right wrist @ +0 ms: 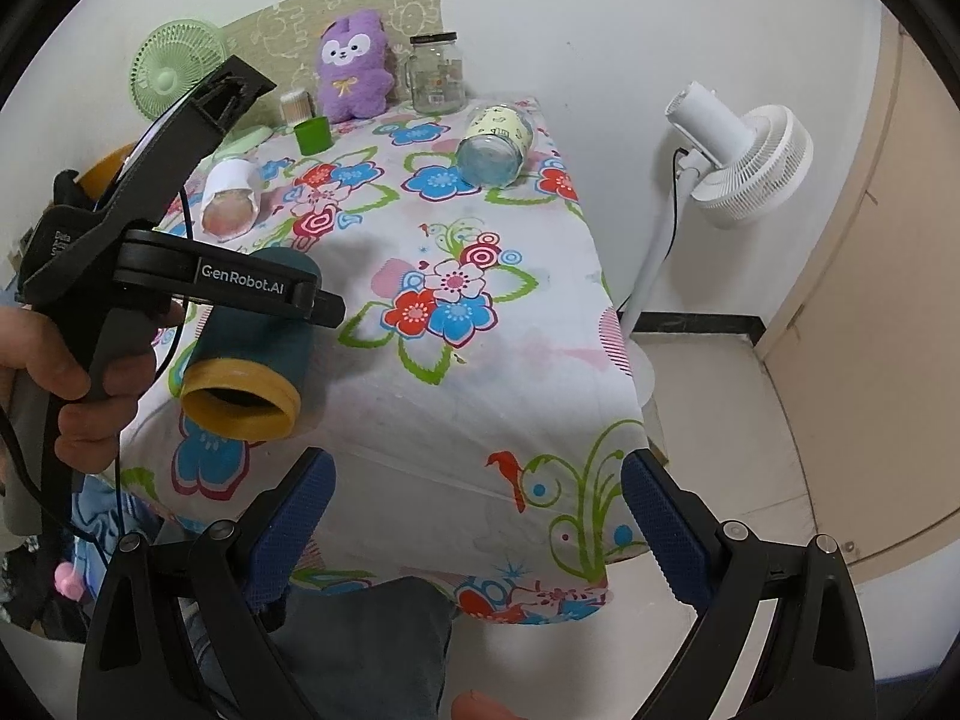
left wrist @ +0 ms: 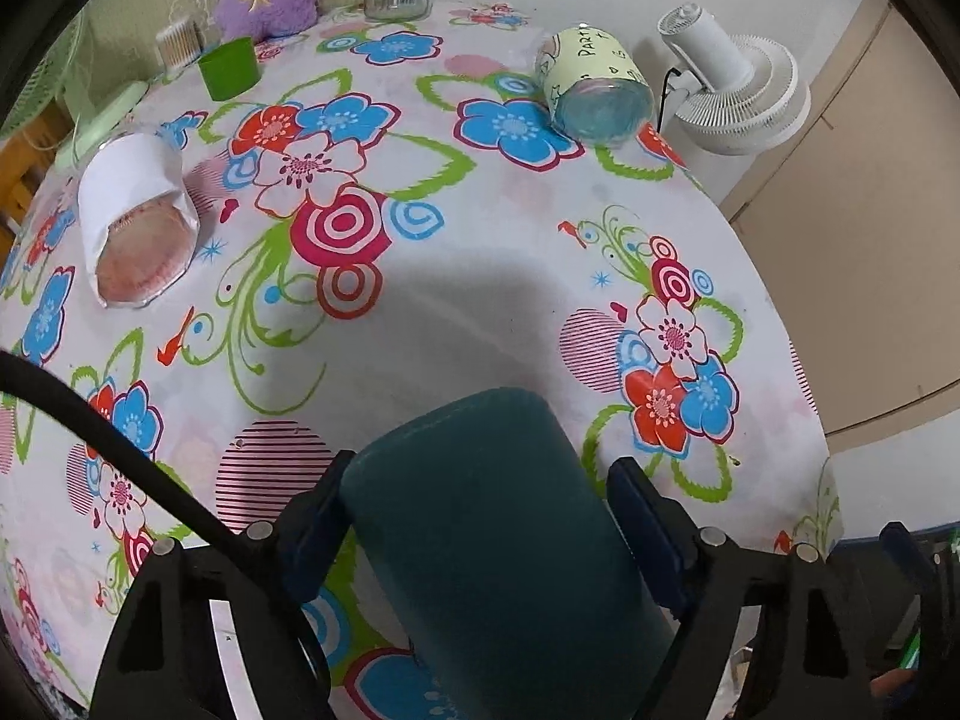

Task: Flip cup upside down
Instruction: 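Rotate the teal cup with the left gripper until its closed base faces up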

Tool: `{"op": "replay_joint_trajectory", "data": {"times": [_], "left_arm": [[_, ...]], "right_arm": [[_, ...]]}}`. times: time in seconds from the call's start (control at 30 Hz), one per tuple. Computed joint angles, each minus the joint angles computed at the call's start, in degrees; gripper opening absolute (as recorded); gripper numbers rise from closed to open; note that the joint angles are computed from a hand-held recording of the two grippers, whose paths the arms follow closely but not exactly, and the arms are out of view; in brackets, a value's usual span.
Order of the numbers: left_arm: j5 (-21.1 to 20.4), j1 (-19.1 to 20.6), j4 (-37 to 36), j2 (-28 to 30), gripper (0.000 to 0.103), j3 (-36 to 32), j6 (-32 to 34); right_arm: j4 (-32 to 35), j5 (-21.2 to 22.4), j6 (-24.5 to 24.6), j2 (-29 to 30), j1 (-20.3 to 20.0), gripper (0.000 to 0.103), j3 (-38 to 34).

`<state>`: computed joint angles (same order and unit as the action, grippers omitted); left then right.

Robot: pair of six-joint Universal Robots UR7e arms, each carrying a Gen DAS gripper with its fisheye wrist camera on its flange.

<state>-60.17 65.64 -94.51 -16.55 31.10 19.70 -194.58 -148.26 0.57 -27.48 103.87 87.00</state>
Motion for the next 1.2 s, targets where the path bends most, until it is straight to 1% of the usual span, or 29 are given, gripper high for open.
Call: {"op": "replay_joint_trajectory", "data": {"times": [0.17,0.33,0.57,0.7,0.8,0.9,1.1,1.2], "left_arm": [[-1.26,0.14,0.62,0.03,0.079,-1.07,-0.42],[-2.08,-0.16,-1.59,-1.33,0.076,0.3,1.13],[-3.73,-0.7,-5.48,-3.57,0.074,1.45,3.11],[-4.67,-0.85,-9.14,-5.03,0.072,2.32,4.12],[-5.23,-0.85,-11.08,-5.45,0.071,1.54,4.58],[-5.48,-0.78,-12.73,-5.76,0.071,0.82,5.23],[-5.32,-0.46,-16.77,-6.87,0.069,0.74,6.33],[-5.18,-0.21,-18.01,-7.7,0.069,1.46,6.93]], "right_arm": [[0.08,0.36,-0.53,0.33,0.21,0.097,-0.84],[0.12,0.73,-1.68,0.72,0.45,0.097,-1.88],[0.14,1.75,-3.9,1.73,0.98,0.097,-4.08],[0.4,1.81,-5.36,2.35,1.3,0.097,-5.36],[0.69,1.45,-7.88,3.29,1.77,0.097,-7.3],[0.9,1.48,-9.53,3.93,2.09,0.097,-8.8],[2.37,1.8,-11.33,5.17,2.6,0.097,-11.46],[3.34,1.93,-12.37,5.96,2.85,0.097,-12.98]]}}
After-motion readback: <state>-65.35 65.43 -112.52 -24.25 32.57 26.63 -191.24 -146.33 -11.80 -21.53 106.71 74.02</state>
